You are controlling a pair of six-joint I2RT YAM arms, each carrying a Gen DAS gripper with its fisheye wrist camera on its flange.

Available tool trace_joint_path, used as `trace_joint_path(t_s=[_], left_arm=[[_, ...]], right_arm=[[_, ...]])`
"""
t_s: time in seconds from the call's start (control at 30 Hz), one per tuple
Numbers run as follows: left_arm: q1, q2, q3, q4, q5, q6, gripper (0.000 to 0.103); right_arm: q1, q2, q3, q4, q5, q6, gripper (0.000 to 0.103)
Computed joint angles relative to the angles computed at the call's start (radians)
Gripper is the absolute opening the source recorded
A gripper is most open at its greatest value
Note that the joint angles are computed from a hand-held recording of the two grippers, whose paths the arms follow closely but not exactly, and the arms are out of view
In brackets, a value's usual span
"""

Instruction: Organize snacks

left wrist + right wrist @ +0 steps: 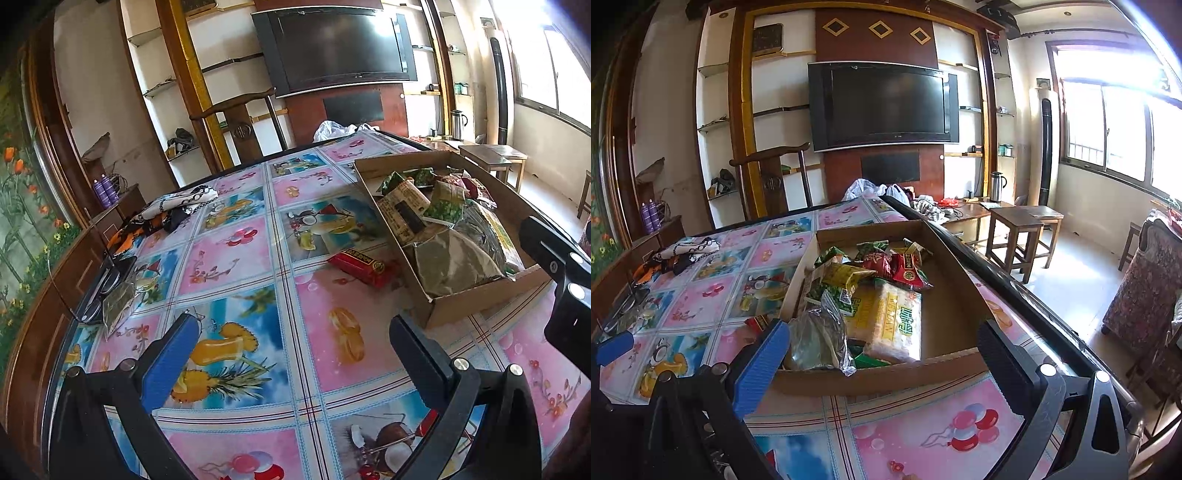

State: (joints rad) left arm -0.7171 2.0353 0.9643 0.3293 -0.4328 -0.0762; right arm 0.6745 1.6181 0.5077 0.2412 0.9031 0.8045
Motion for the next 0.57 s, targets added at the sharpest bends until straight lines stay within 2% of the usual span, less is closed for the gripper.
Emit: trace_joint_path(t_s=[0.27, 0.57], left_arm=[[-0.002, 0.001, 0.007, -0.014, 0.005, 0.003, 0.103], [0.004, -0.006, 0.005, -0.028, 0.072, -0.001, 0.103]], right_arm=[[-0.004, 0.001, -0.002, 0.008, -0.004, -0.005, 0.102], [-0.009, 0.001, -0.009, 0.022, -0.011, -0.011, 0.102]])
